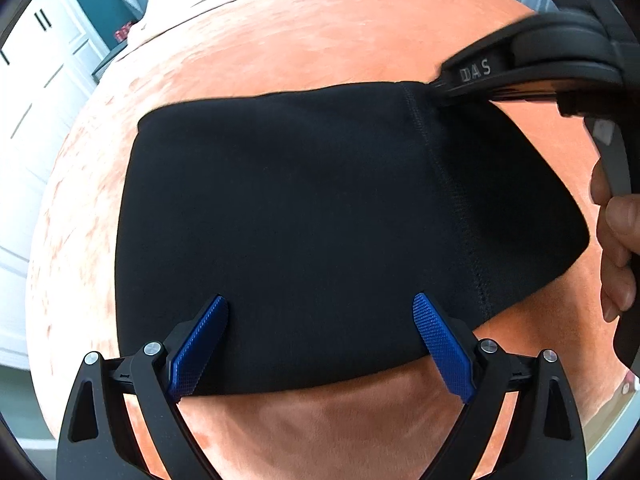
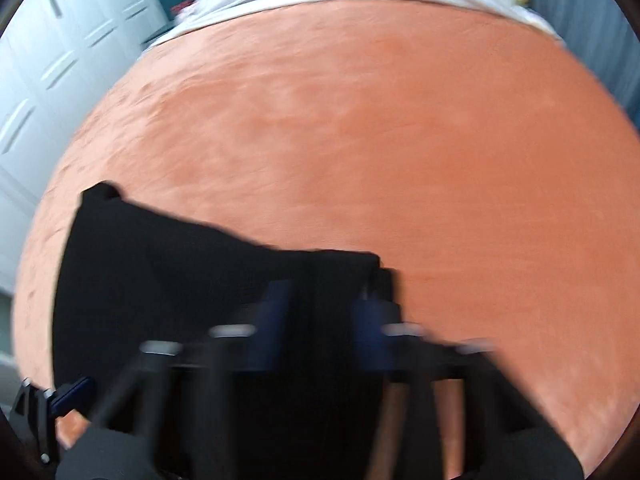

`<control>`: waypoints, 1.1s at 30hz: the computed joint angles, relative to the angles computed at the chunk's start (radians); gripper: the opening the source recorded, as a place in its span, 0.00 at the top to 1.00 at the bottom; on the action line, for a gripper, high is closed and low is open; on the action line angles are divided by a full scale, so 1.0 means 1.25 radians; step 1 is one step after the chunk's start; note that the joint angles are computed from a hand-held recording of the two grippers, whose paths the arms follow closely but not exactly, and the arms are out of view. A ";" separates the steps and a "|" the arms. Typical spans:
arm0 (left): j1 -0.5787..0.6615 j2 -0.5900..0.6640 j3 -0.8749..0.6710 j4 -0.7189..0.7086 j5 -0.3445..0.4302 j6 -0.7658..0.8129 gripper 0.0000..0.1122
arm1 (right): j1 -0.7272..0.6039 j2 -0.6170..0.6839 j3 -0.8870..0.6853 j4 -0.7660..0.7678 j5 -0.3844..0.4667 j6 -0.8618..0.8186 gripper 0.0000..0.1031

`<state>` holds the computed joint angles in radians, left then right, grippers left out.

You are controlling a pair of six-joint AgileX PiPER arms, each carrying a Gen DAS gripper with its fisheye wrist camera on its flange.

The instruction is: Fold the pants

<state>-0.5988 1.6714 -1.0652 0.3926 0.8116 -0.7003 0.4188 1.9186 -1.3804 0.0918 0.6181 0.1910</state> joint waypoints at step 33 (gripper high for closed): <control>0.455 0.509 -0.681 -0.196 0.202 0.357 0.64 | 0.074 -0.327 0.479 -0.043 -0.257 0.190 0.78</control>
<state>-0.0302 2.3083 -1.9164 0.1474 1.0643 -0.2538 0.5114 1.5103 -0.7818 0.0383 0.2972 0.4284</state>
